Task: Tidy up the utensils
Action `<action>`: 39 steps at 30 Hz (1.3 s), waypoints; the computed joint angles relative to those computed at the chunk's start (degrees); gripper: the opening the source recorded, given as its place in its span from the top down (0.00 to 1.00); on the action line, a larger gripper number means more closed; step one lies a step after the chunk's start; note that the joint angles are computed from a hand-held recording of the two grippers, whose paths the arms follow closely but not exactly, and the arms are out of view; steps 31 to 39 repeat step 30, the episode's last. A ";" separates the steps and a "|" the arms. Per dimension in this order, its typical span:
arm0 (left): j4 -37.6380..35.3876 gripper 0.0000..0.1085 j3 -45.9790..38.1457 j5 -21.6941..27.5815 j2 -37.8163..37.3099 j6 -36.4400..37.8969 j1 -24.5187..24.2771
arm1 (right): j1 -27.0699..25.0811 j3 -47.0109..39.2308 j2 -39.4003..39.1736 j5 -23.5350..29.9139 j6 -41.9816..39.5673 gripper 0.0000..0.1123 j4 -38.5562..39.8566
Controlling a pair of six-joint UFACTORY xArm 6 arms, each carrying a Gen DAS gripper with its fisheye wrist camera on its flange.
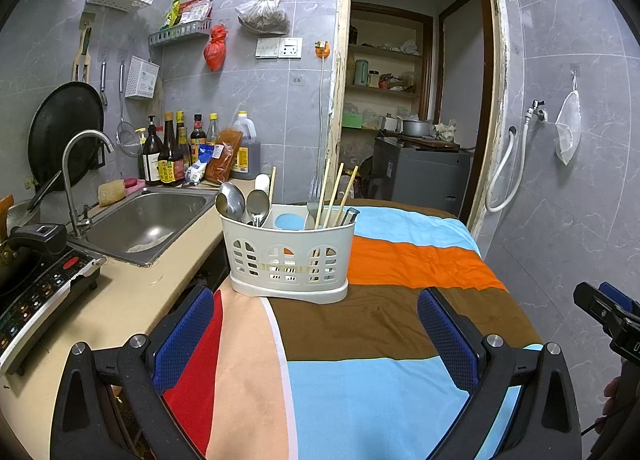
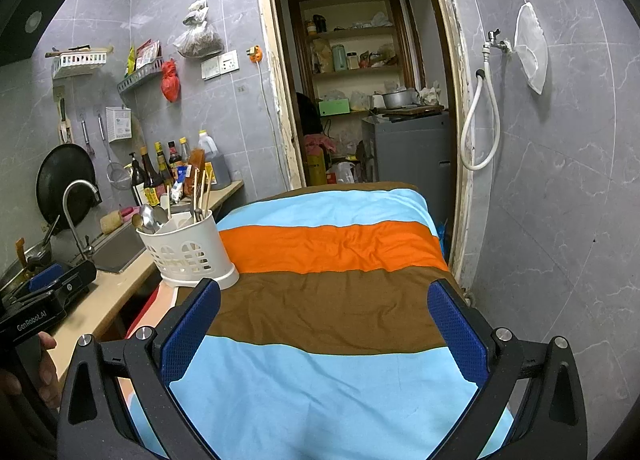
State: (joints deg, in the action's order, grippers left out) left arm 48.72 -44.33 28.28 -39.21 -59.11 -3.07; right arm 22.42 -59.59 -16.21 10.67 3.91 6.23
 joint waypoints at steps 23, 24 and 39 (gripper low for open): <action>1.73 0.06 0.81 0.96 -0.91 -1.04 -1.10 | -0.20 -0.91 0.57 0.56 -1.41 0.09 1.38; 1.76 0.06 0.87 1.04 -1.01 -1.03 -1.18 | -0.22 -0.92 0.59 0.60 -1.49 0.09 1.43; 1.49 0.06 0.70 1.21 -0.86 -0.96 -1.24 | -0.26 -1.11 0.66 0.83 -1.82 0.09 1.80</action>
